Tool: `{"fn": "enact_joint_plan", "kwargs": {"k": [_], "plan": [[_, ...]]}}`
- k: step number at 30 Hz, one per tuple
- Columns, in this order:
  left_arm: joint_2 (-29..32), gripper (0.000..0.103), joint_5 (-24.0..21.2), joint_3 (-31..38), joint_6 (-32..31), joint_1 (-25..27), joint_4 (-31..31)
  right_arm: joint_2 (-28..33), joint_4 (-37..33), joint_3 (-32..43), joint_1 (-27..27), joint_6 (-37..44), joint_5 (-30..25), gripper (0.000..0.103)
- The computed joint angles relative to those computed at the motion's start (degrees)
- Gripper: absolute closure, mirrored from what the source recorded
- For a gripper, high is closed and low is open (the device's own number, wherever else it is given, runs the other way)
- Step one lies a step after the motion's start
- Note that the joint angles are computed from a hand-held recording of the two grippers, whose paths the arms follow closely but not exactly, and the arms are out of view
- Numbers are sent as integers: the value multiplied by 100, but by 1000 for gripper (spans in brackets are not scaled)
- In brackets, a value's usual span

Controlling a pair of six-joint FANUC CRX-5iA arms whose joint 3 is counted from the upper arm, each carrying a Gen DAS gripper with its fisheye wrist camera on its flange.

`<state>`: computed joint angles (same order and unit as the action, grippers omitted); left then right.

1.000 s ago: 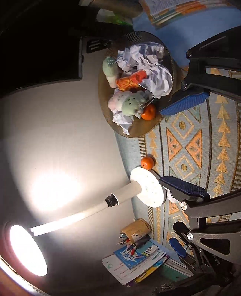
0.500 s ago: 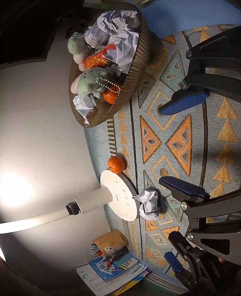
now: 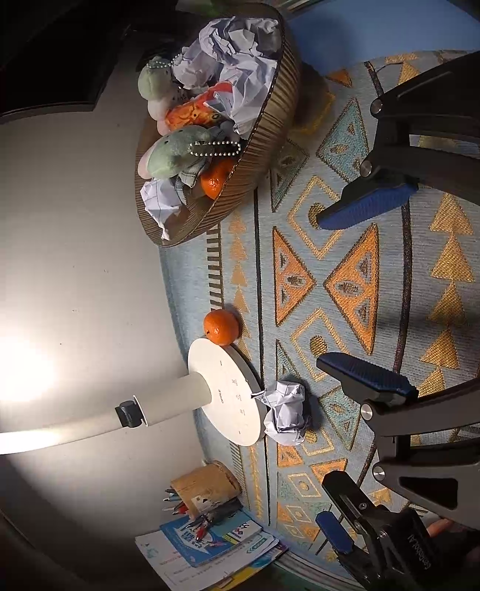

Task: Organize objects
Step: 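Withdraw both open grippers toward the paper ball and tangerine by the lamp, then grasp the crumpled paper ball with the left gripper while the right gripper grasps the tangerine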

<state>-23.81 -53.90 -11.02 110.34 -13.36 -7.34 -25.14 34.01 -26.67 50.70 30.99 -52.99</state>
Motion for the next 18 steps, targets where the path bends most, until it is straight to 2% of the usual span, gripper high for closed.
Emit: {"fn": "enact_joint_plan", "kwargs": {"k": [13,14,16,18], "plan": [[24,8,-38,33,-9,-16,-1,22,89,-10,18,-64,-50,33],[38,8,-16,-6,-198,72,213,70,137,24,39,-96,-125,32],[175,8,-123,27,-552,209,600,178,-60,195,-43,85,-32,18],[379,8,-232,165,-917,243,802,341,-279,439,-203,310,187,17]]}}
